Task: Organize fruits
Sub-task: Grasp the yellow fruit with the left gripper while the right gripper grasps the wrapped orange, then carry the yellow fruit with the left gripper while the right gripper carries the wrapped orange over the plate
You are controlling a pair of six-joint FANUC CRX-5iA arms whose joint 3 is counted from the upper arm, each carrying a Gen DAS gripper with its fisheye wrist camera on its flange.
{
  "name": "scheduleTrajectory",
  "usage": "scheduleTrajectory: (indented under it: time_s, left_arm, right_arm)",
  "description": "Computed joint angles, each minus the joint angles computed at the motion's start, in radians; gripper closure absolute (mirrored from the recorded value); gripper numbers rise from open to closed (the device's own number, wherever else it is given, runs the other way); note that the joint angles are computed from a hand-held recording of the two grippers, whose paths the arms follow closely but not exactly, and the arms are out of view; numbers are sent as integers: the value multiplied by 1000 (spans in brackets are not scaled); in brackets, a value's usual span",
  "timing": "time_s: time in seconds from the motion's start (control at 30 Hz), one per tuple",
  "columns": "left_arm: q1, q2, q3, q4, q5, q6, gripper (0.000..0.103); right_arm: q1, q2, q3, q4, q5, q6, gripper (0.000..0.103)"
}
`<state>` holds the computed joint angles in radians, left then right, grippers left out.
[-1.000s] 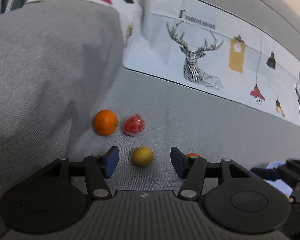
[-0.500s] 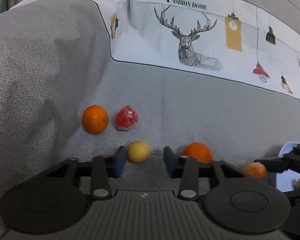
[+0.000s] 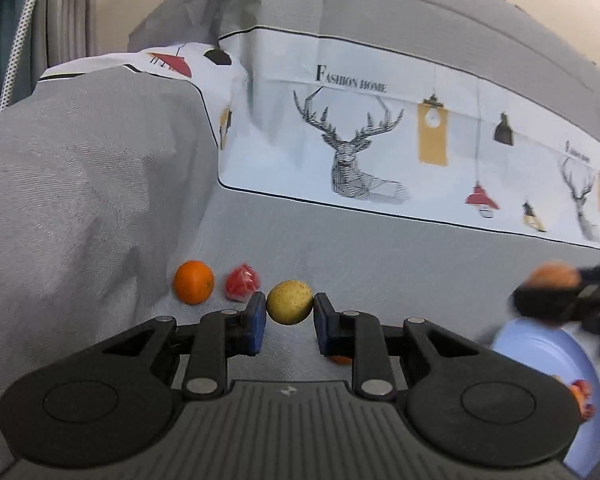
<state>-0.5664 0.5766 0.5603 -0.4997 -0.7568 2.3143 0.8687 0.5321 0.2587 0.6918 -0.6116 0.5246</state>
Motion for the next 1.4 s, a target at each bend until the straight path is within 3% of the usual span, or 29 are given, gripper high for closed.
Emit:
scheduleTrajectory:
  time_s: [0.2,0.3,0.4,0.5,0.77,0.93,1.07,1.4]
  left_arm:
    - [-29,-43,-33,24,-13,3,75]
    - [-45,-65,-58,26,-4,8,75]
    - [-62,-89,-89,11,24,29,75]
    - [-69,-99,-113,25,61,14,75]
    - [-85,-65,-130,134,166,-133,75]
    - [-106,-43,-173,257,289,-361,75]
    - [-114,-25,-196,342,338,-514,75]
    - [-86,-19,-230,462,368,-589,75]
  right_arm:
    - [10,-167,-269,203,50,-357,64]
    - [0,-212,-346,197,57,-512,64]
    - [-33,-265,-438,330,60,-685,64]
    - [-65,-297,-484,360,57,-766,64]
    - [-98,-304,-503,288,42,-694,64]
    - [-97,-296,-491,260,44,-633,64]
    - [-88,-273,-461,236,41,-570,64]
    - [-67,-228,-402,207,11,-463,64]
